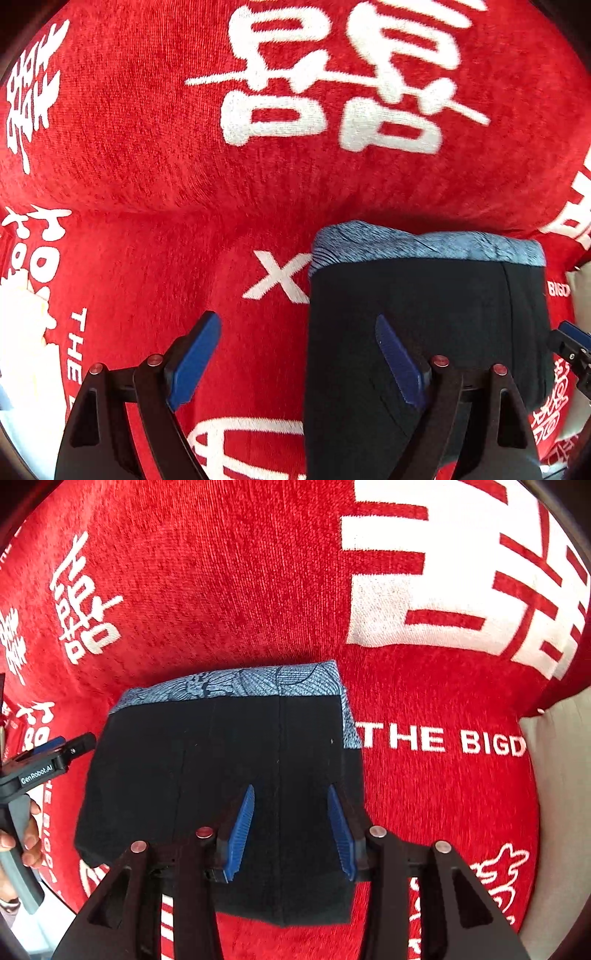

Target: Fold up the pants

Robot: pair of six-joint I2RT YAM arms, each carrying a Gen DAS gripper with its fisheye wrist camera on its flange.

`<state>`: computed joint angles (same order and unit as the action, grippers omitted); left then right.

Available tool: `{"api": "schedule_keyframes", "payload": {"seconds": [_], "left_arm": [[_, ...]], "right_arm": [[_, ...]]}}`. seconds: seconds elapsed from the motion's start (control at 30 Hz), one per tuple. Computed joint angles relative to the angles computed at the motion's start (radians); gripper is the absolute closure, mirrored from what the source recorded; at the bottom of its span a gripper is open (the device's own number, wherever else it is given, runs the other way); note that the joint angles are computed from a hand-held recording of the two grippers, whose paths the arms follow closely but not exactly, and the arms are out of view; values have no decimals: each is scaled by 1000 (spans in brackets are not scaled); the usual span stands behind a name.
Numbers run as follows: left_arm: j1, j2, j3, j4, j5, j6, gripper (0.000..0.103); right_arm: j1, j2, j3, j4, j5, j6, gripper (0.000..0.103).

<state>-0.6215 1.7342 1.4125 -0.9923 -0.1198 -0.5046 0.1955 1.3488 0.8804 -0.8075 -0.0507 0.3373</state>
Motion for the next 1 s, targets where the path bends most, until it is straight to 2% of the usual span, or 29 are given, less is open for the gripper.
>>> {"api": "schedule_keyframes", "payload": {"seconds": [0.03,0.1,0.23,0.4,0.47,0.6,0.63,0.67,1.0], "left_arm": [[-21,9,24,-42,-38,-62,16],[-41,-22,1,-33,-19,-61,16],[-77,-65,-36,-31,21,-63,16],[-117,-74,-95,-14,46,-83,16],[-132,-70,-115,-9,44,-91,16],[-140,-70,-157,20,59,-104,15],[-140,-67,-158,20,58,-107,3],[-138,-63,-161,23,56,-112,0],[-118,-25,-189,52,104,-119,0]], "right_arm": [[10,-20,-1,-17,-2,11,49],[66,-61,32,-85,14,61,44],[135,-74,48,-144,56,91,35],[183,-90,34,-182,86,109,33],[194,-95,26,-190,72,124,27],[199,-90,18,-183,61,136,27],[201,-90,17,-186,60,139,27],[191,-83,0,-164,57,129,27],[161,-72,-68,-100,55,95,25]]}}
